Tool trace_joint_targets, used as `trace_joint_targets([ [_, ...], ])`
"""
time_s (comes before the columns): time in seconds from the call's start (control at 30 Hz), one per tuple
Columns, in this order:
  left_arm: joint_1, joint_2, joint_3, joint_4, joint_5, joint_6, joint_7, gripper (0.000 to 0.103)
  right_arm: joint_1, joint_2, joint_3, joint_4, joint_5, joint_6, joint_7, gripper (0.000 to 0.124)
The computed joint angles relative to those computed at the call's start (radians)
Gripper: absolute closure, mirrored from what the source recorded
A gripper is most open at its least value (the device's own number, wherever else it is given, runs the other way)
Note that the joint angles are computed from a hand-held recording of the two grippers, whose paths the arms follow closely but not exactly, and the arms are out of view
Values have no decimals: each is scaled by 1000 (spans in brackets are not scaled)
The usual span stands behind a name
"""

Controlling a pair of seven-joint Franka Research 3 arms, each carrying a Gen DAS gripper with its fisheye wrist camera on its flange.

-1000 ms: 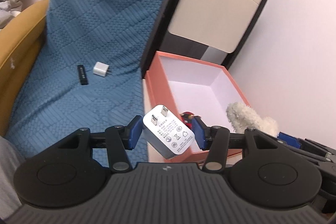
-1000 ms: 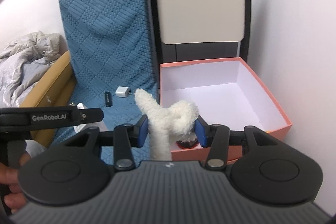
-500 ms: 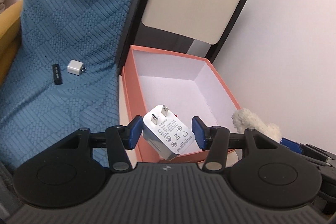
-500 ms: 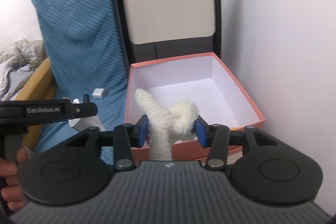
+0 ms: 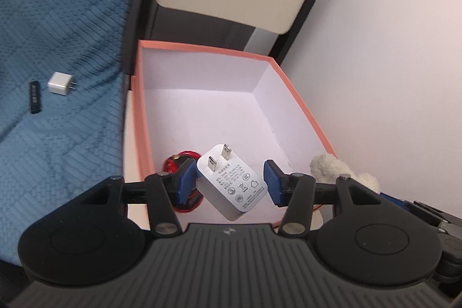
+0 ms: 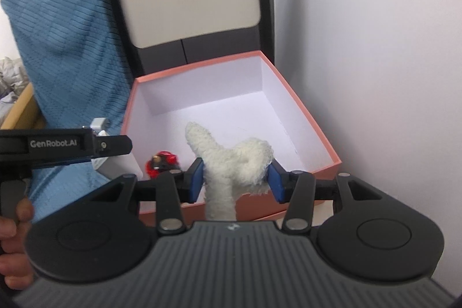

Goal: Organize rigid objects
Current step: 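Lower the white charger plug with the left gripper while the right gripper lowers the fluffy toy into the box, then open both grippers and withdraw them from the box toward the cushion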

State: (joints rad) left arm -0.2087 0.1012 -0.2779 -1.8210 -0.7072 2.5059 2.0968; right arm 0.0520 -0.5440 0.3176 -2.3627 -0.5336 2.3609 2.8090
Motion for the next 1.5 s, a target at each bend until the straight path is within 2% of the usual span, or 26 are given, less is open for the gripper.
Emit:
trace_joint_targets([
  [0.5,-50,298,-78,271,295,-17,-233,45,-60,102,-98,-45,20,130,-99,74],
  [0.8,-59,385,-101,363,392,-50,-312,45,-76,173,-136,-50,39,197,-131,74],
  [1.0,-39,396,-119,380,384,-75,-335,43,-76,197,-150,-42,47,213,-141,74],
  [1.07,-37,385,-120,369,384,-58,-326,39,-74,191,-147,-44,50,207,-136,74],
  [1.5,26,242,-132,213,264,5,-222,39,-56,131,-114,-20,55,139,-124,72],
])
